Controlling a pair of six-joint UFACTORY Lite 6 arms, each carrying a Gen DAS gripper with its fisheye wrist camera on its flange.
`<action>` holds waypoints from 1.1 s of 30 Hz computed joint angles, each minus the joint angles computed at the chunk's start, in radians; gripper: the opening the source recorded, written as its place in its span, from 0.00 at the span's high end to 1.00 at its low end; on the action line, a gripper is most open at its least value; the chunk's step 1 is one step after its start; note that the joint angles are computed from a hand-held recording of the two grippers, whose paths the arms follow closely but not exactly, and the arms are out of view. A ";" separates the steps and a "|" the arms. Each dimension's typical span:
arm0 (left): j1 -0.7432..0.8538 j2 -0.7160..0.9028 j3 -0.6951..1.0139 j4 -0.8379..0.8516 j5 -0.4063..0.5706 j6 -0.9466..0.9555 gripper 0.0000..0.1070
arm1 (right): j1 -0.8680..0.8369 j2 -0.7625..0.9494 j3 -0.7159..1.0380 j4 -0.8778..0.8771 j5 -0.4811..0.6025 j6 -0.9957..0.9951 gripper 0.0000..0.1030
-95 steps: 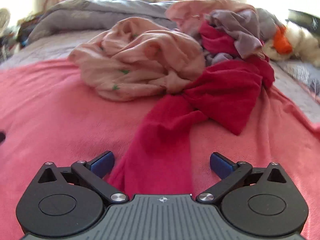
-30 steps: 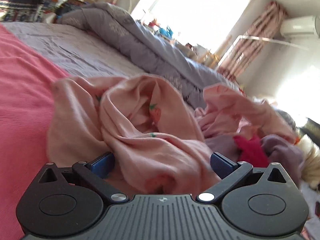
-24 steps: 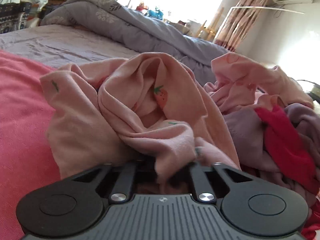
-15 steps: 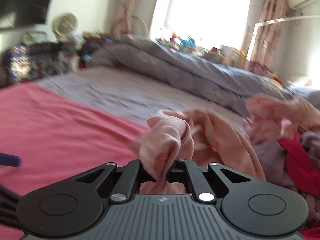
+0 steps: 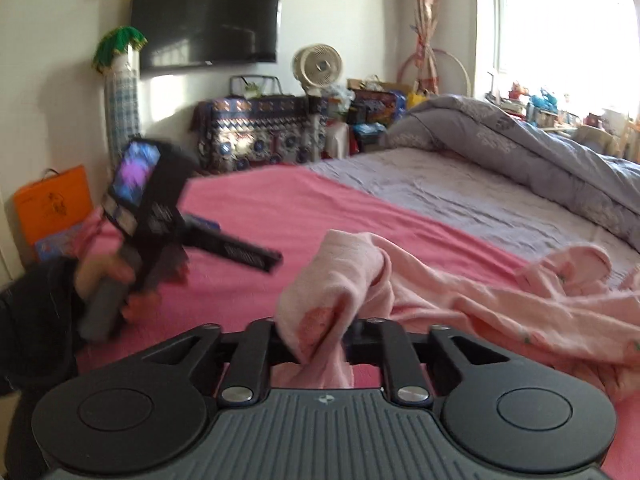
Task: Fold clothes
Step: 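Grasp the pink strawberry-print pants with the right gripper and pull them from the heap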
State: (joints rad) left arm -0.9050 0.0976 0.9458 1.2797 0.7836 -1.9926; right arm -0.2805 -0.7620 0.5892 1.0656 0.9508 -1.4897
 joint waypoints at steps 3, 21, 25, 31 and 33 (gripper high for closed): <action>-0.020 -0.017 0.022 0.054 -0.151 -0.018 0.04 | -0.274 0.111 0.017 0.054 0.120 -0.158 0.14; -0.072 0.406 0.502 -0.243 -0.172 0.351 0.04 | -0.349 0.869 0.572 0.123 -0.167 0.155 0.01; -0.056 0.298 0.356 -0.223 -0.163 0.267 0.04 | -0.024 1.118 0.712 -0.087 -0.554 0.532 0.86; -0.010 0.215 0.287 -0.197 -0.204 0.223 0.04 | -0.277 0.665 0.360 0.076 -0.459 0.159 0.89; -0.004 0.249 0.342 -0.197 -0.239 0.220 0.04 | -0.486 0.561 0.326 0.095 -0.354 0.056 0.89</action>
State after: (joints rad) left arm -0.9085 0.3470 1.2876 1.0829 0.5443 -1.7725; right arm -0.7666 -0.2014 0.9151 1.1609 0.5966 -1.4335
